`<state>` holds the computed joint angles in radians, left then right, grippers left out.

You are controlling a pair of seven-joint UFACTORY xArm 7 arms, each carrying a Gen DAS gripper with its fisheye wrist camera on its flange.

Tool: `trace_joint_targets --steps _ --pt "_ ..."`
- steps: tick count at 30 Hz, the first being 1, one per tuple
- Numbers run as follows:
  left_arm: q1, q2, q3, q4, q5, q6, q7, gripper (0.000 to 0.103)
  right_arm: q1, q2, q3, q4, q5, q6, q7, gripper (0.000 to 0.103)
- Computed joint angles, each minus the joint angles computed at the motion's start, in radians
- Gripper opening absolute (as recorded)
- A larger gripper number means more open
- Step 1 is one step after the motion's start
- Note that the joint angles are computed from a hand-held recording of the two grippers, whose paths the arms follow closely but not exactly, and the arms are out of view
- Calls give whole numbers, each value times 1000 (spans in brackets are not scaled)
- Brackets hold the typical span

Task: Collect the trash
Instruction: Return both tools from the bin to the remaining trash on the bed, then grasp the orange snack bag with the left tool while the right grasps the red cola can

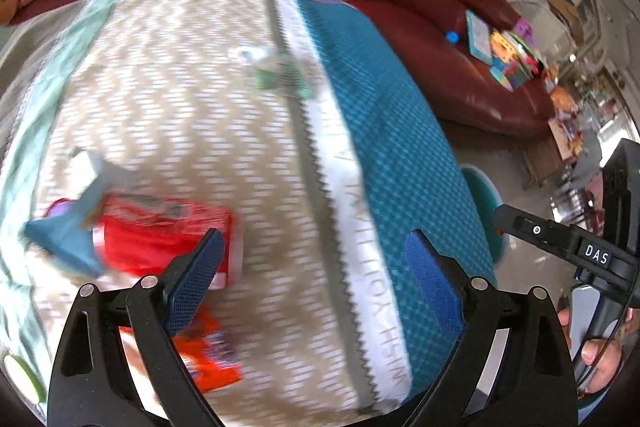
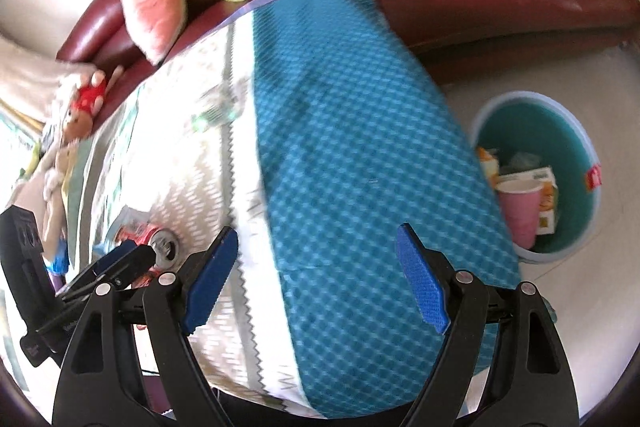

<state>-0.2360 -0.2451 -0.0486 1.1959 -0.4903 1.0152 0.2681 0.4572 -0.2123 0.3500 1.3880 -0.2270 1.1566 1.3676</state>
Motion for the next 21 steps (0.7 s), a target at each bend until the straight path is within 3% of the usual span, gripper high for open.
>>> trace_joint_targets --steps 11,21 --pt "99 -133 56 -182 113 -48 -84 92 102 214 -24 177 4 -16 -50 77" --pt "77 -140 66 -251 94 7 -26 92 167 263 -53 201 33 -20 -68 77"
